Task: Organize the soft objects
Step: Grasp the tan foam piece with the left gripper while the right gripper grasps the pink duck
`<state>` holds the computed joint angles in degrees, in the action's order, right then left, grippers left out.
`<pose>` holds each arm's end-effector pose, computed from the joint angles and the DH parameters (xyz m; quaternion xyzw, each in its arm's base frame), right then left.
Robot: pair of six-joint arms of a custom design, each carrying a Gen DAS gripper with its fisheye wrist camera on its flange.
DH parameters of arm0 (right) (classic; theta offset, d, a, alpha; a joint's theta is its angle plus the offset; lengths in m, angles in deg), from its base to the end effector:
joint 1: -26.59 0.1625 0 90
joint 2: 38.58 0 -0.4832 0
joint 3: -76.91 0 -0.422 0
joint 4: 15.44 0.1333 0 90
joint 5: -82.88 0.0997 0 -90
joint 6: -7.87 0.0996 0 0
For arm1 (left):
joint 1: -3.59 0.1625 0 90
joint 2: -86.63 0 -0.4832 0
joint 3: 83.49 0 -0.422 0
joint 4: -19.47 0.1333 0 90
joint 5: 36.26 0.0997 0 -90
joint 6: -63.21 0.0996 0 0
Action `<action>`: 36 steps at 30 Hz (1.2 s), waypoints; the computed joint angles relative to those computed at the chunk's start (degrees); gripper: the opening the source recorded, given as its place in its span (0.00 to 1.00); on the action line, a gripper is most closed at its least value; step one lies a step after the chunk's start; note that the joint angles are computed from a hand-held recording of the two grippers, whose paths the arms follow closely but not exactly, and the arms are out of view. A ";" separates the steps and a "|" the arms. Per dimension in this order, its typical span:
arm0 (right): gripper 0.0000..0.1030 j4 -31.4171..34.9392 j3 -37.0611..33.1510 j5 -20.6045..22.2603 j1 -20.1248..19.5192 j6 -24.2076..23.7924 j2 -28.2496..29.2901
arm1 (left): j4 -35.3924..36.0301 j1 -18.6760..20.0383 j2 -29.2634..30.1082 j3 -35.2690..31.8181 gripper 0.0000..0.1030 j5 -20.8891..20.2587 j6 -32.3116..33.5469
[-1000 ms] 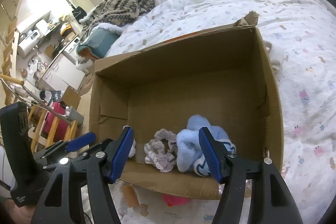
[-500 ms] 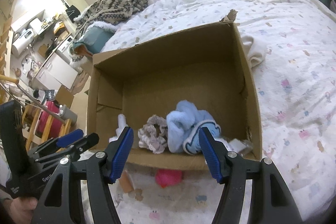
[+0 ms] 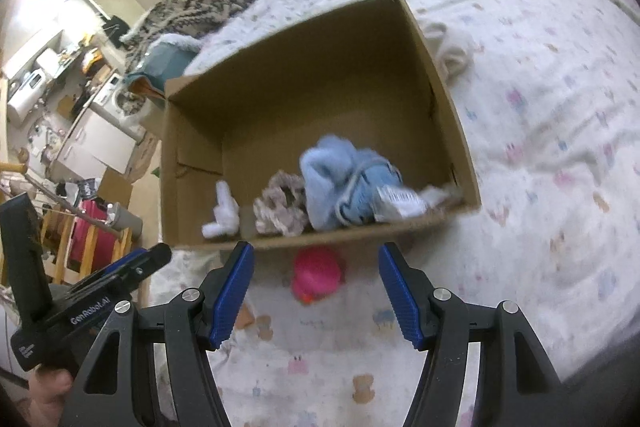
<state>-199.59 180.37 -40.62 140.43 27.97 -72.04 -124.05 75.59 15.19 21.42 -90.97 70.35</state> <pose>0.3434 -0.5834 -0.0026 -0.0297 -0.9379 0.2912 0.1864 -0.0124 -0.6556 0.3456 0.1527 0.9274 -0.1934 0.2815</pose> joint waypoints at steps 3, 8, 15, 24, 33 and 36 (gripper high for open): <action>0.66 0.97 0.67 0.28 -0.14 2.55 -0.08 | 2.69 0.55 -0.29 0.04 0.53 0.15 -3.11; 0.66 3.39 0.52 0.12 -0.30 5.03 0.22 | 9.44 2.21 0.33 -1.00 0.53 -2.13 -8.48; 0.66 5.27 -0.01 0.55 -0.90 6.64 0.35 | 14.89 3.31 4.08 -2.32 0.39 -4.76 -10.77; 0.66 5.99 0.02 2.18 -1.77 7.51 0.06 | 15.25 3.33 7.03 -2.31 0.29 -0.20 -13.02; 0.66 7.38 -0.67 2.86 -2.04 7.50 0.28 | 16.85 3.63 6.29 -2.54 0.04 0.47 -13.67; 0.66 7.38 -0.38 3.28 -2.24 7.68 0.02 | 15.40 3.40 3.96 -1.82 0.04 -1.63 -13.08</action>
